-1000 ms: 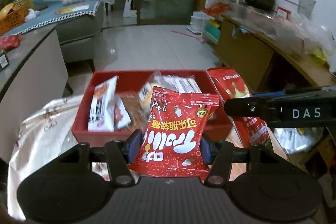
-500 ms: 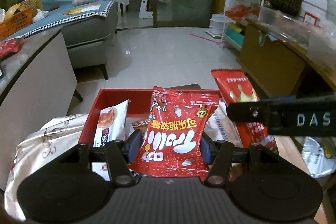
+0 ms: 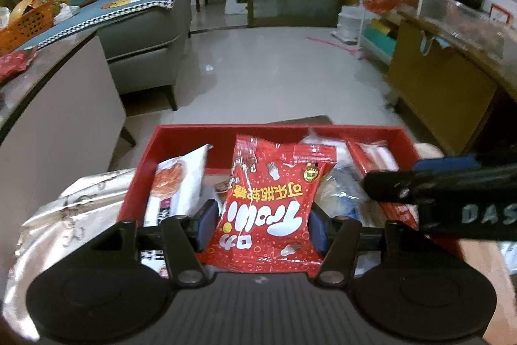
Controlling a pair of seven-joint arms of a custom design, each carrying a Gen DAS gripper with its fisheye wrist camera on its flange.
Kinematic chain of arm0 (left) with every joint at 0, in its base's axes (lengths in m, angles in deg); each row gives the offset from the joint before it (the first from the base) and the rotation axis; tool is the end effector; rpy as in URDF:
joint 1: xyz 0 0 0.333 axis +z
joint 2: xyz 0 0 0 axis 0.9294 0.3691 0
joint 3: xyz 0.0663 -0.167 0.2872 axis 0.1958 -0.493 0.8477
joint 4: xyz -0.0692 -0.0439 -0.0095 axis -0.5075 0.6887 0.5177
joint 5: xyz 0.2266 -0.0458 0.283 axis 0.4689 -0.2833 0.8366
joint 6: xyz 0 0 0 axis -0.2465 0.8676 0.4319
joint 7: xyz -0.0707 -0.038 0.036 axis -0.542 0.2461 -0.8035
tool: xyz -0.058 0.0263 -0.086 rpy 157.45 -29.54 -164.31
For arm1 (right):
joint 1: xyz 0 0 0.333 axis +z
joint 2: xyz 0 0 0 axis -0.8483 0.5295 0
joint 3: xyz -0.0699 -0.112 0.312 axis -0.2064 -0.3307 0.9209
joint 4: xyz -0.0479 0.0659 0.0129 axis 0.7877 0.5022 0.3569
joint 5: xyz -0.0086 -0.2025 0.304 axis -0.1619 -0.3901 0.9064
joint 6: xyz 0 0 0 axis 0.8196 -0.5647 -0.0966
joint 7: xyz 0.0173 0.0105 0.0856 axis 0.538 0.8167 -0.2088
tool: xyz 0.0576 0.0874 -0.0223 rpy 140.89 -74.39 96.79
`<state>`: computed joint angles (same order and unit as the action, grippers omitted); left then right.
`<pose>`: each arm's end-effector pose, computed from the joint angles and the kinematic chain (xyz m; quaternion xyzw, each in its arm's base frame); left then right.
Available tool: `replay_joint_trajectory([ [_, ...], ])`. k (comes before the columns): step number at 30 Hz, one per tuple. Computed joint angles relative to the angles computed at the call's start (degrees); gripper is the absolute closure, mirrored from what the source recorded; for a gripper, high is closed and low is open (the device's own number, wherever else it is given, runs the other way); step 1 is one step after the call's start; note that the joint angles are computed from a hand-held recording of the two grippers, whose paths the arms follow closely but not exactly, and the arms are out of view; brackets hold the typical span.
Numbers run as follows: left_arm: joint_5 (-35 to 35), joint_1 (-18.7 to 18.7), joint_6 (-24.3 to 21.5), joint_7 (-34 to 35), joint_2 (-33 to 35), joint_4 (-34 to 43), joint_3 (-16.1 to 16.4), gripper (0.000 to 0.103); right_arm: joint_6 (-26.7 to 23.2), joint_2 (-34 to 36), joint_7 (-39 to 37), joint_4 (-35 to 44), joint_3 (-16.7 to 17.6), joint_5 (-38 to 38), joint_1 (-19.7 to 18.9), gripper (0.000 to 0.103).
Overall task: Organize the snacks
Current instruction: 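Open both tools to drop the red packets into the tray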
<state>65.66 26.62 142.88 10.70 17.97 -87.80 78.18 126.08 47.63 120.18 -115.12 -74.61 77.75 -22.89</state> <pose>0.5875 -0.5324 0.3397 -0.6043 0.7015 -0.2796 0.2541 0.5897 0.3004 0.3974 -0.6966 0.6097 -0.1581 0.3435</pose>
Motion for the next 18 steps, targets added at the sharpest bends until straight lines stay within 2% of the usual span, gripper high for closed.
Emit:
replay_joint_trajectory([
  [2,0.5,-0.6,-1.2,-0.4,-0.4,-0.2,0.6,0.05,0.5,-0.3,0.8,-0.3,-0.9,0.1,0.7,0.034],
  [4,1.3,-0.7,-1.0,-1.3,-1.4,-1.4,0.8,0.044,1.4,-0.9,2.3,-1.1,-4.0,-0.4,3.4,0.029],
  [7,3.3,-1.2,-0.6,-4.0,-3.6,-4.0,1.4,0.043,2.4,-1.7,2.3,-2.0,-4.5,-0.3,3.9,0.025],
  [11,5.8,-1.1,-0.4,-6.6,-6.6,-7.8,0.9,0.041,3.2,-3.4,2.7,-3.8,-6.0,-0.2,6.0,0.023],
  [14,7.2,-0.9,-0.2,-8.7,-8.9,-10.6,-0.1,0.035,4.2,-5.0,2.6,-5.5,-6.3,0.3,6.9,0.019],
  [16,8.3,-0.7,0.2,-10.3,-10.5,-12.8,-0.6,0.034,4.8,-6.0,2.6,-6.8,-7.4,0.5,8.3,0.018],
  [18,8.8,-0.2,0.8,-11.8,-11.9,-15.1,-1.5,0.034,4.7,-7.0,3.3,-8.1,-9.9,0.7,11.0,0.018],
])
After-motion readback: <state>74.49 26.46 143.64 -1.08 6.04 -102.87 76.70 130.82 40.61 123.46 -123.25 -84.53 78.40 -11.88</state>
